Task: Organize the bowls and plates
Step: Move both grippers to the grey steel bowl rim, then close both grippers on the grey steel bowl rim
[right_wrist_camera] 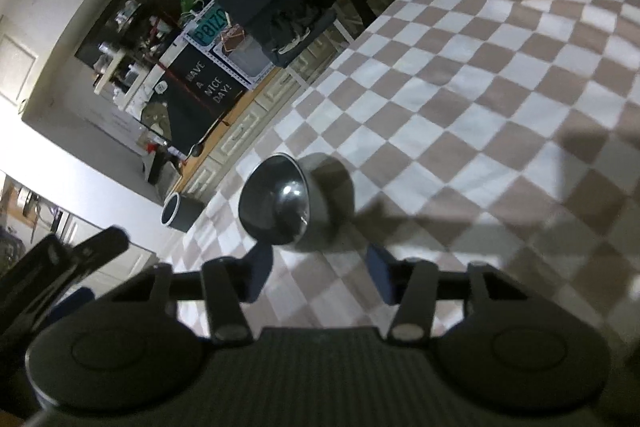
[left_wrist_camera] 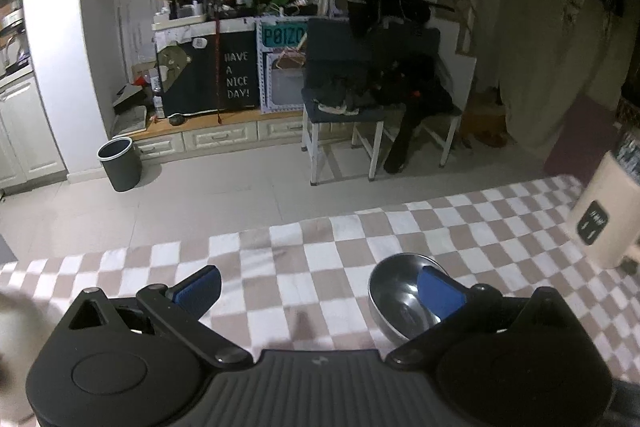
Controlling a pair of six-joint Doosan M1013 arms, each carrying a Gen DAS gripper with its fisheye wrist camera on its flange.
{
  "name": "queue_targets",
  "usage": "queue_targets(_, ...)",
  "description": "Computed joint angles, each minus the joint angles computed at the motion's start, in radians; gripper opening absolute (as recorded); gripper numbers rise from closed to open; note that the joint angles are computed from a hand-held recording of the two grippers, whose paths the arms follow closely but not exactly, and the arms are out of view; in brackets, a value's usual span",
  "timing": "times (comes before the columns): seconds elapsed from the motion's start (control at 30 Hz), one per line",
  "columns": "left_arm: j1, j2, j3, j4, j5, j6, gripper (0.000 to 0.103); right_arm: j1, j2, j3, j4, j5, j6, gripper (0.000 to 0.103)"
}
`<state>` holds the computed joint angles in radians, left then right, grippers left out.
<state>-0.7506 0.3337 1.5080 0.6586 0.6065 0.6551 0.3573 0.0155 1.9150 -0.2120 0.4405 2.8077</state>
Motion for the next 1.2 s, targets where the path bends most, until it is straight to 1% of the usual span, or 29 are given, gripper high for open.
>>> queue_targets(0.1,0.002,0.050,-0.046,-0.025,0.010,0.067,0.102,-0.011,0.027,-0.012,0.039,-0.010,-0.003,0.050)
queue_targets(0.17,0.004,0.084,-0.078,-0.048,0.017,0.112,0.101,-0.013,0.042,-0.016,0.039,-0.022,0.005,0.050)
queue_targets(0.3,0.001,0.138,-0.124,-0.063,0.052,0.174,0.100,-0.024,0.069,-0.026,0.123,-0.029,-0.077,0.050)
queue_targets(0.37,0.001,0.153,-0.134,-0.067,0.061,0.194,0.100,-0.034,0.078,-0.030,0.173,-0.037,-0.123,0.050)
queue_targets(0.43,0.003,0.164,-0.140,-0.064,0.067,0.202,0.098,-0.038,0.079,-0.028,0.189,-0.037,-0.165,0.050)
queue_targets(0.47,0.005,0.170,-0.144,-0.063,0.072,0.203,0.096,-0.037,0.081,-0.033,0.180,-0.028,-0.178,0.046)
queue_targets(0.5,0.006,0.174,-0.147,-0.064,0.079,0.204,0.094,-0.036,0.082,-0.037,0.173,-0.016,-0.199,0.037)
queue_targets(0.6,0.014,0.178,-0.150,-0.077,0.089,0.208,0.086,-0.038,0.079,-0.037,0.150,-0.005,-0.241,0.026)
queue_targets(0.63,0.015,0.178,-0.152,-0.089,0.089,0.217,0.086,-0.038,0.079,-0.039,0.123,0.002,-0.238,0.024)
queue_targets(0.7,0.018,0.174,-0.147,-0.101,0.087,0.229,0.086,-0.038,0.069,-0.029,0.078,-0.001,-0.229,0.023)
queue_targets(0.77,0.021,0.168,-0.141,-0.112,0.078,0.248,0.083,-0.035,0.067,-0.029,0.044,0.006,-0.216,0.021)
queue_targets(0.83,0.025,0.162,-0.138,-0.142,0.075,0.288,0.073,-0.030,0.065,-0.030,0.019,0.009,-0.214,0.018)
queue_targets(0.87,0.026,0.159,-0.135,-0.157,0.076,0.305,0.070,-0.029,0.064,-0.030,0.015,0.010,-0.219,0.017)
queue_targets(0.93,0.030,0.152,-0.127,-0.205,0.074,0.347,0.052,-0.030,0.061,-0.024,0.005,0.002,-0.228,0.016)
queue_targets(0.97,0.035,0.146,-0.120,-0.248,0.070,0.374,0.047,-0.032,0.062,-0.024,0.012,-0.002,-0.244,0.014)
queue_targets(1.03,0.045,0.135,-0.104,-0.323,0.055,0.411,0.033,-0.035,0.070,-0.030,0.032,-0.014,-0.287,0.011)
queue_targets(1.07,0.051,0.129,-0.094,-0.360,0.044,0.426,0.029,-0.034,0.070,-0.031,0.032,-0.013,-0.301,0.010)
queue_targets(1.13,0.061,0.117,-0.077,-0.429,0.029,0.457,0.016,-0.033,0.073,-0.034,0.031,-0.010,-0.348,0.010)
queue_targets(1.2,0.067,0.105,-0.060,-0.469,0.013,0.481,0.008,-0.030,0.072,-0.036,0.038,-0.006,-0.383,0.010)
